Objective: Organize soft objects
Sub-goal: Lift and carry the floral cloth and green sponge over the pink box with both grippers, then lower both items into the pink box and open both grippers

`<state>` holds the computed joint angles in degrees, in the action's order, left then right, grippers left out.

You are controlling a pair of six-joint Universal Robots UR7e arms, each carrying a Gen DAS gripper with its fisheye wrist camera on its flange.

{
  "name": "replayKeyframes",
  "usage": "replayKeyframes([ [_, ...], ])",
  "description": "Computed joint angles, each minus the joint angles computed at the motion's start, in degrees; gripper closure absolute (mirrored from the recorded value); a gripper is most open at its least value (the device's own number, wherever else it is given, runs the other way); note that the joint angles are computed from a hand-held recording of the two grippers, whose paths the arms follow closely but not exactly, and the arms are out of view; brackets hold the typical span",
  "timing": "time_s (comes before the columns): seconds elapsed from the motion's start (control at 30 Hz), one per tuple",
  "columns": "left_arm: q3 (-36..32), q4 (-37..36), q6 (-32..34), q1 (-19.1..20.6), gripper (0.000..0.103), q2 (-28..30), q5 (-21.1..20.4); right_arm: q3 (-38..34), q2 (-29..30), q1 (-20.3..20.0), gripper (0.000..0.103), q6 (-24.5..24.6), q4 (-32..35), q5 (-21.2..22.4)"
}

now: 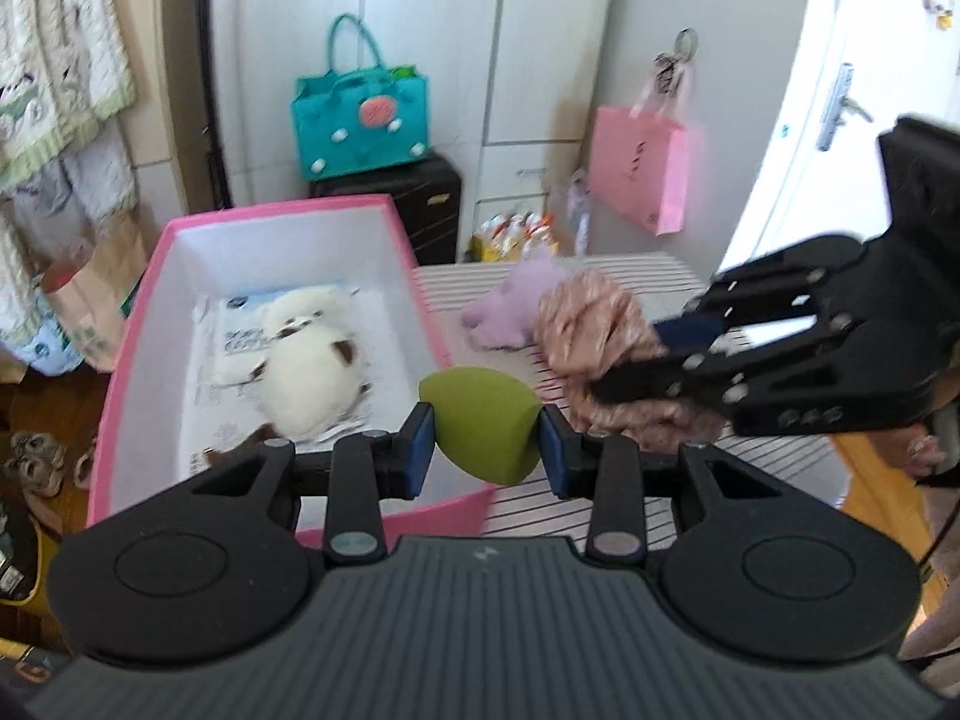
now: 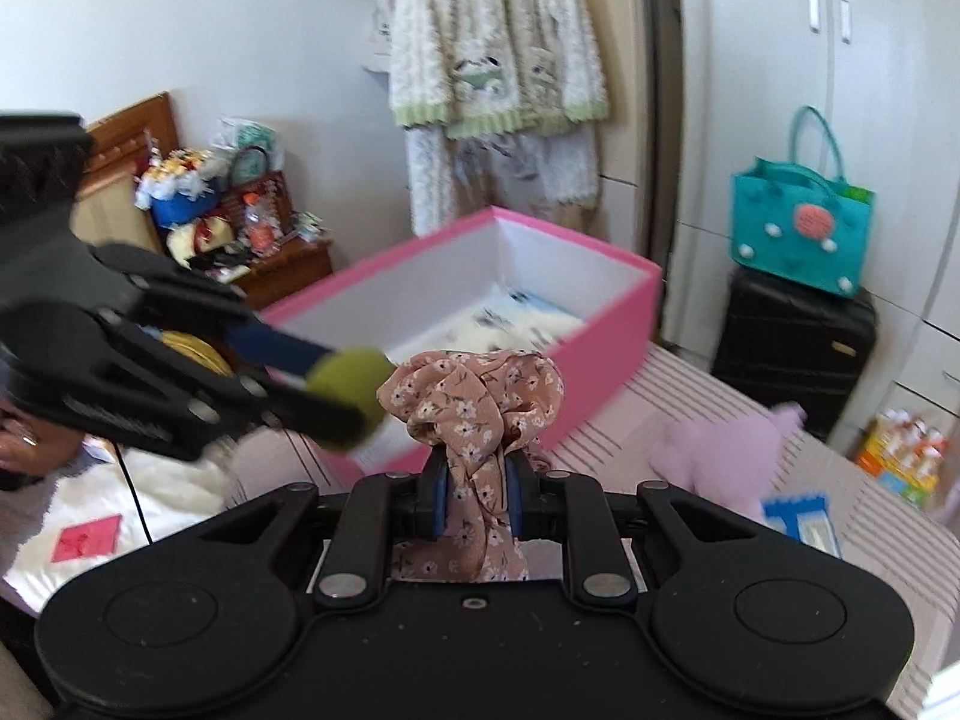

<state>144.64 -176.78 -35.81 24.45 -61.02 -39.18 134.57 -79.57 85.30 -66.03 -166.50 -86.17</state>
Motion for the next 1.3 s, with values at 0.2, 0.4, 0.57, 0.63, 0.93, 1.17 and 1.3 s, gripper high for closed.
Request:
replayKeyframes([
  [0.2, -0.8, 9.0, 0.7, 3.9, 0.067, -5.3, 5.8, -3.8, 5.3, 3.1, 0.080, 1.2, -0.3, 2.5],
  [0.4, -4.3, 14.8, 5.9, 9.4, 0.067, -5.9, 6.7, -11.2, 13.4, 8.1, 0.080, 3.5, 0.7, -1.4],
  [0.57, -7.9, 14.3, 13.7, 15.9, 0.067, -2.9, 6.7, -16.3, 20.2, 9.6, 0.080, 5.0, -1.0, -3.2],
  [0.63, -9.1, 14.5, 17.0, 18.2, 0.067, -2.7, 4.3, -18.0, 22.5, 9.9, 0.079, 5.6, -2.0, -3.9],
  [0.93, -9.8, 12.0, 23.2, 20.8, 0.063, -0.7, 5.8, -24.8, 30.1, 12.1, 0.077, 6.6, -1.3, -7.5],
  [1.17, -10.4, 12.9, 22.9, 21.7, 0.055, -2.0, 4.4, -28.3, 34.3, 13.5, 0.075, 9.5, 2.0, -10.3],
  [1.3, -10.0, 12.3, 21.8, 21.5, 0.052, -2.1, 5.1, -27.7, 34.5, 13.1, 0.048, 11.1, -0.6, -10.6],
])
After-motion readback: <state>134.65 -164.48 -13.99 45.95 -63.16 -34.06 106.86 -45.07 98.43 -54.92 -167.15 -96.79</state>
